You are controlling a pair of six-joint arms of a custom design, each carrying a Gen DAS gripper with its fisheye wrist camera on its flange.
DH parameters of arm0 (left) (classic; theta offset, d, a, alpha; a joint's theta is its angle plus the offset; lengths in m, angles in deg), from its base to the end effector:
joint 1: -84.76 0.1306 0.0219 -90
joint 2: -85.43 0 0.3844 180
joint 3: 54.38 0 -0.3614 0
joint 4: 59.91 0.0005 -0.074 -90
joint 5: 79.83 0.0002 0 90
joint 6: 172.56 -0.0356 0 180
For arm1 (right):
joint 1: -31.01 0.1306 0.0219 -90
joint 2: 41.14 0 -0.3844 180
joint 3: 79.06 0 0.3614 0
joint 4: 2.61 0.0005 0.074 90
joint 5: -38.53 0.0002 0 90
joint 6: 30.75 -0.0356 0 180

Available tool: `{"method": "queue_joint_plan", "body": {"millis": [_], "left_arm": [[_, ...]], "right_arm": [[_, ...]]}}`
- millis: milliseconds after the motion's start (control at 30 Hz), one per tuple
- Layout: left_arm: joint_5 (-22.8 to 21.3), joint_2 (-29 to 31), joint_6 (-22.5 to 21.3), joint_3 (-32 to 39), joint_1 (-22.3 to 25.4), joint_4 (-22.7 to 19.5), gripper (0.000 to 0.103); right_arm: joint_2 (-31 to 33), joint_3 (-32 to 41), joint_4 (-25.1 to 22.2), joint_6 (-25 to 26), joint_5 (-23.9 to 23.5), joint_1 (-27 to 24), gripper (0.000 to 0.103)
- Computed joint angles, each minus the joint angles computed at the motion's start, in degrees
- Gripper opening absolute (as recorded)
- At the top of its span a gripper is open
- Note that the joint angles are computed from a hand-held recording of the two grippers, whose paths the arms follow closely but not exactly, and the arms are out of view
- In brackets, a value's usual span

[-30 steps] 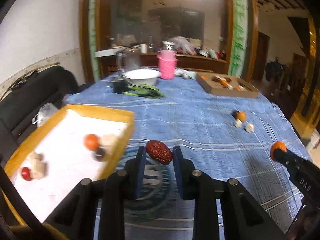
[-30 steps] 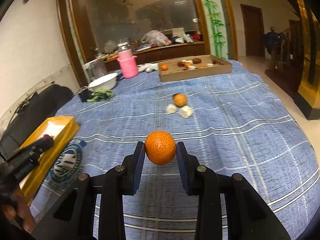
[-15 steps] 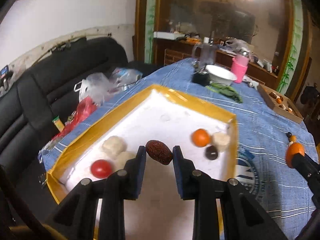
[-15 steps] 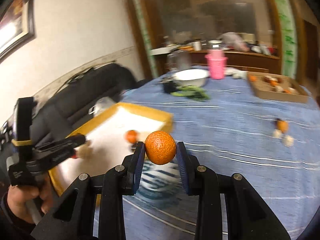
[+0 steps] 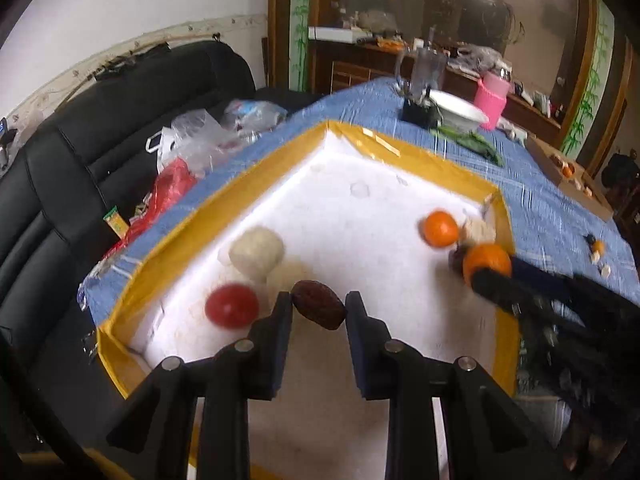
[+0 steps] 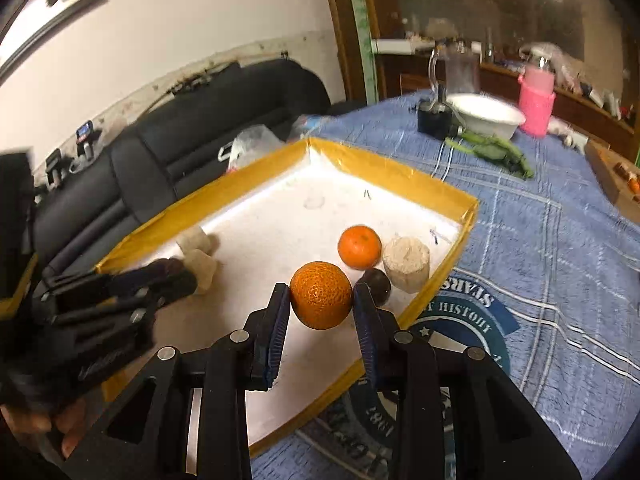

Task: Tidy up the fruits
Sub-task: 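Carry the orange and date over the tray and open both tools, then move both open tools back toward the remaining rice cakes on the table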

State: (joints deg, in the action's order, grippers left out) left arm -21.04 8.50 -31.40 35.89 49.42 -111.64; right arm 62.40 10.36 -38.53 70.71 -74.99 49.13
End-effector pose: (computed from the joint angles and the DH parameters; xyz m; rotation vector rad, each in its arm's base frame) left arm 0.4231 -0.2780 0.3306 -0.4907 2.4072 0.1191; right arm 0.5001 0.1781 0.3343 -0.7932 2.2883 0.5529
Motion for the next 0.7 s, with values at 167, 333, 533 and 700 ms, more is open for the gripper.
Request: {"method": "queue_joint_plan", "body": {"millis": [167, 333, 533, 700], "left_arm": [[0.7, 0.8, 1.6, -0.1, 0.0, -1.9, 0.030], [-1.2, 0.8, 3.0, 0.3, -0.2, -3.7, 0.035], [-6.5, -0.1, 6.4, 0.8, -1.5, -6.7, 0.069], [-12.3, 0.6, 6.6, 3.8, -3.7, -10.3, 0.079]], "right_arm": [[2.7, 2.7, -3.0, 0.5, 0.0, 0.0, 0.031], [2.1, 2.4, -2.8, 0.6, 0.1, 0.0, 0.042], [-2.4, -1.1, 0.9, 0.0, -0.7, -2.5, 0.060], [-6.8, -5.0, 3.8, -0.8, -1.8, -6.3, 0.080]]}}
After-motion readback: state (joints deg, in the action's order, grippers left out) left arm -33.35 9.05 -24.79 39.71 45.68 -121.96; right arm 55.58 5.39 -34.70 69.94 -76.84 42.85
